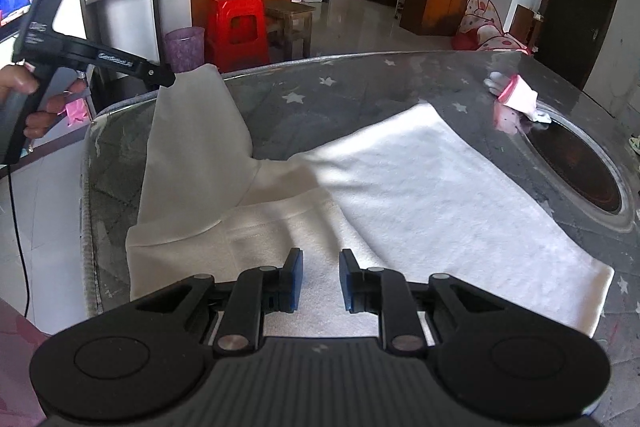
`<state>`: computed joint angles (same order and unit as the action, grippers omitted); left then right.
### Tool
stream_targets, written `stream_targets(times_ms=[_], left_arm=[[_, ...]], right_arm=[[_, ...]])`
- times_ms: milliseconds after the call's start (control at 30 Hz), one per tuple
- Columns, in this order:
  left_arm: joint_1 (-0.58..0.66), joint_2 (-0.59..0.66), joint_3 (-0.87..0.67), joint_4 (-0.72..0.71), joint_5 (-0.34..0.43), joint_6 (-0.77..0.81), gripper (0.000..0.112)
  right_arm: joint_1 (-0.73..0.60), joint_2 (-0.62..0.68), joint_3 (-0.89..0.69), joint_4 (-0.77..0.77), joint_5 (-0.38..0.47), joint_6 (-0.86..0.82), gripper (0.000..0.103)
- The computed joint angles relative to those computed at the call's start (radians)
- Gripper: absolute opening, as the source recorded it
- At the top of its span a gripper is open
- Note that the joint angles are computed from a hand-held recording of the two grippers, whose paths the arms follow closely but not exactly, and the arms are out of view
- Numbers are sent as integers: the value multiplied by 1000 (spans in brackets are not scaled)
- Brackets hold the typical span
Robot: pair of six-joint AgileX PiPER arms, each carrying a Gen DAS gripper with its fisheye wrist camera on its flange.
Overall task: Fold clothes
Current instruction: 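Grasp the sweatshirt edge by the black print with the left gripper and lift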
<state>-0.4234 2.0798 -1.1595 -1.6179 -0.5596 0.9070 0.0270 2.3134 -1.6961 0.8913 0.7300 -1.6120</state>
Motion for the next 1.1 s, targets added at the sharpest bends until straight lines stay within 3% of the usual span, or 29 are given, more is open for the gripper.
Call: stream_targets(times_ms=[100,267,367,433,467,533,633,767,1000,1100], left_arm=[[38,12,3,18,48,-68,64],[95,15,40,190,126,-314,62],[112,5,80,371,148,-510,49],[109,-1,104,464,135,-607,33],[98,-2,105,450,116,-595,31],[74,-2,99,400,70,-546,15],[54,-14,90,367,38,-491,9],[21,-58,112,425,12,-521,7],[-30,-134,96,589,77,-611,6],[-56,-132,31,661,138,-625,6]], right_arm=[[-6,-9,13,13,1,-9,19],[-20,-41,62,57,3,-54,19],[-28,-60,86,80,1,-76,19],[-35,-71,102,96,-3,-89,19],[-37,-75,108,102,-5,-95,19],[-43,-81,119,113,-12,-100,19],[-53,-88,134,132,-16,-116,19],[-68,-104,158,164,-20,-138,19],[-95,-125,178,198,-21,-162,20],[-112,-135,191,220,-21,-173,20]])
